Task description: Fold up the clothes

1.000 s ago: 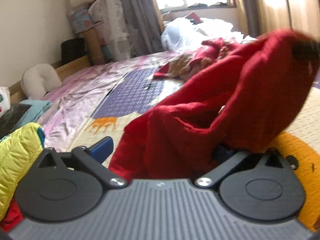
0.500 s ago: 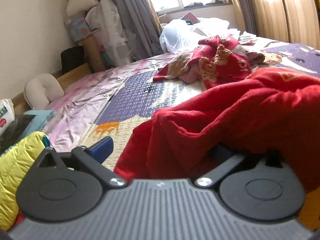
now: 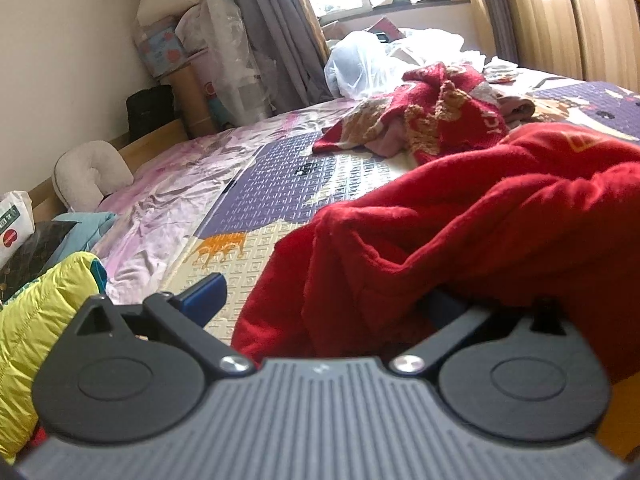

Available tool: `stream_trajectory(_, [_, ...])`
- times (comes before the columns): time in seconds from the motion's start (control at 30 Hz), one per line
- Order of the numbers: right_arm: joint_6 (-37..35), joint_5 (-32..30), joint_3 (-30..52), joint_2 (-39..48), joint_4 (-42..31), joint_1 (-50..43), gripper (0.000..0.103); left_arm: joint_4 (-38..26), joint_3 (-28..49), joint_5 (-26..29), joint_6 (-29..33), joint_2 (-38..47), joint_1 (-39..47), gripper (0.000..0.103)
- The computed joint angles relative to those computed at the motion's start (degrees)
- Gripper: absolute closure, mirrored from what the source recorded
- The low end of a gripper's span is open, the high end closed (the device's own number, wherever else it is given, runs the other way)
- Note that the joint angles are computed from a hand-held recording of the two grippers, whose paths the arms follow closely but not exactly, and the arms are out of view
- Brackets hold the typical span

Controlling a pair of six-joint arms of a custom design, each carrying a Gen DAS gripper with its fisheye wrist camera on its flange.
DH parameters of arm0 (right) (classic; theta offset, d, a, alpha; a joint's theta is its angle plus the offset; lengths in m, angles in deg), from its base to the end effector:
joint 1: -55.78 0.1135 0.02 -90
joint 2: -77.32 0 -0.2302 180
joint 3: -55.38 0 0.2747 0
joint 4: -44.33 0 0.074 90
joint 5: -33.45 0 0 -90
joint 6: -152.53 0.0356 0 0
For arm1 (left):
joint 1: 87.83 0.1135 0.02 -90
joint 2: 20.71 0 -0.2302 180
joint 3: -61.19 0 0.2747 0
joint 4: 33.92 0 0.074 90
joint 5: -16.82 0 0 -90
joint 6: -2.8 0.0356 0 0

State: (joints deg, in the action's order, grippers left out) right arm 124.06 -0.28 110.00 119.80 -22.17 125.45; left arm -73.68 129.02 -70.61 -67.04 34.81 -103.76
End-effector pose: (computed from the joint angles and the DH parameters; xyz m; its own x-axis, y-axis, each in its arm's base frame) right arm 0.0880 0.1523 0.2505 -0.4443 0.2058 -0.8719 0.0803 0.9785 0.1900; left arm 0.2451 -0.0716 0.3113 -0.3084 0.4461 -0.8402 0.4461 0.8479 0.2864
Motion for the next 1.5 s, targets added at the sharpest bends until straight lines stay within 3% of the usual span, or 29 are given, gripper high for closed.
stream_trajectory(0.13, [-4.86,-1.04,-2.04,5.01,12.67,-3.66,0.032,0.08,-0.23,-0.15,0.39,-0.18,0.06,0.000])
stream_trajectory(0.33, [-11.80,0.16,-1.25,12.10,24.23,-6.93,0.036,-0.68,0.75,1.32,0.42,0.92,1.42,0.000])
stream_trajectory(0.43, [-14.54,-1.10,-0.58,14.12,26.35,-8.18,0.044,-1.10,1.16,0.80,0.79,1.48,0.91,0.000])
stream_trajectory(0.57, [-16.98,-3.55,0.17,15.56,26.22,-9.69,0.045,-3.07,2.41,-0.14,0.57,3.22,-0.01,0.000])
stream_trajectory(0.8, [-14.82,-6.85,-0.74,13.61,26.92,-11.73,0.045,-6.82,5.87,2.91,-3.88,6.87,1.42,0.000])
stream_trajectory(0.83, [-14.62,-6.96,-0.86,13.47,26.92,-11.84,0.047,-7.12,6.12,3.31,-4.37,7.15,1.68,0.000])
stream_trajectory(0.9, [-13.40,-5.93,-0.54,13.45,25.21,-11.62,0.062,-7.06,6.04,3.44,-4.64,7.09,1.83,0.000])
stream_trajectory(0.97, [-12.21,-4.86,-0.18,13.35,23.34,-11.38,0.088,-6.58,5.50,3.40,-4.19,6.37,1.69,0.000])
stream_trajectory(1.07, [-12.06,-2.48,1.36,12.29,18.59,-10.98,0.095,-6.01,4.74,4.87,-3.36,4.93,1.61,0.000])
stream_trajectory(1.4, [-19.48,6.29,9.28,5.47,3.21,-14.76,0.095,-8.95,3.66,22.36,2.38,0.10,4.24,0.000])
stream_trajectory(1.5, [-21.43,8.64,11.05,3.96,0.38,-16.87,0.095,-8.41,2.65,21.44,3.31,-1.08,3.01,0.000])
